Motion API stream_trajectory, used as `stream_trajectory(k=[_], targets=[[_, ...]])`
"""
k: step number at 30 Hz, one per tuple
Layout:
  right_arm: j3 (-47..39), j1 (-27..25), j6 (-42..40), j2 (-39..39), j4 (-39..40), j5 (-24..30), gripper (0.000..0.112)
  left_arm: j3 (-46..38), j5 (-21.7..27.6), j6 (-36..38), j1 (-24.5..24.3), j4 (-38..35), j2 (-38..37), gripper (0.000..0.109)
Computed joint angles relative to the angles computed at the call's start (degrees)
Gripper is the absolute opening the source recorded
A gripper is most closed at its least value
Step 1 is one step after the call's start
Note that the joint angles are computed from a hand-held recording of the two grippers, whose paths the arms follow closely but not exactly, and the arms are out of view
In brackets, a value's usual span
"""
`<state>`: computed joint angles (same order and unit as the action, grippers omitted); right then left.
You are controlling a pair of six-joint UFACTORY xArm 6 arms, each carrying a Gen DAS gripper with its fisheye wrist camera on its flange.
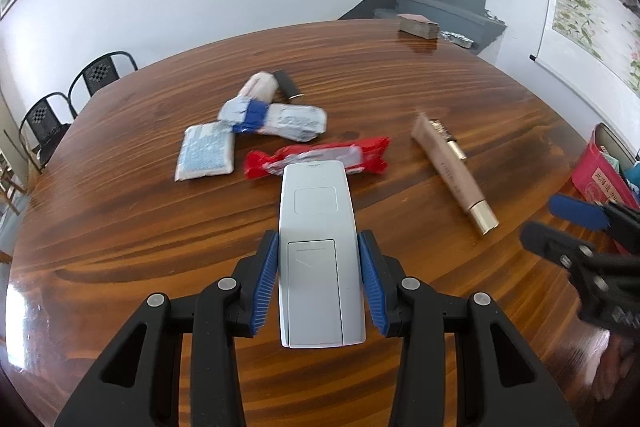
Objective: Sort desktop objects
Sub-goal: 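Grasp the tan gold-capped tube with the right gripper while the left holds the white case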
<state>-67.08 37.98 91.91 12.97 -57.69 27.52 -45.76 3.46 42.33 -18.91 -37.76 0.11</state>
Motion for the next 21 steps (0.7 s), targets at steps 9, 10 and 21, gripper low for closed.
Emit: stream_trajectory(k=[9,10,21], targets=[[-12.1,-0.28,-14.24,10.13,10.08,4.76,0.057,0.68,1.81,3.93,1.6,-5.01,-1.13,0.043],[-12.86,-0.18,-15.05,10.71,10.64,5.79,0.057,0.67,1.89,4.33,1.62,-5.45,-1.23,0.043],[-12.88,-0.09,-15.73,11.21,10.11,5.78,0.021,0.68,2.93,3.69,2.02,-5.08,-1.26,0.043]])
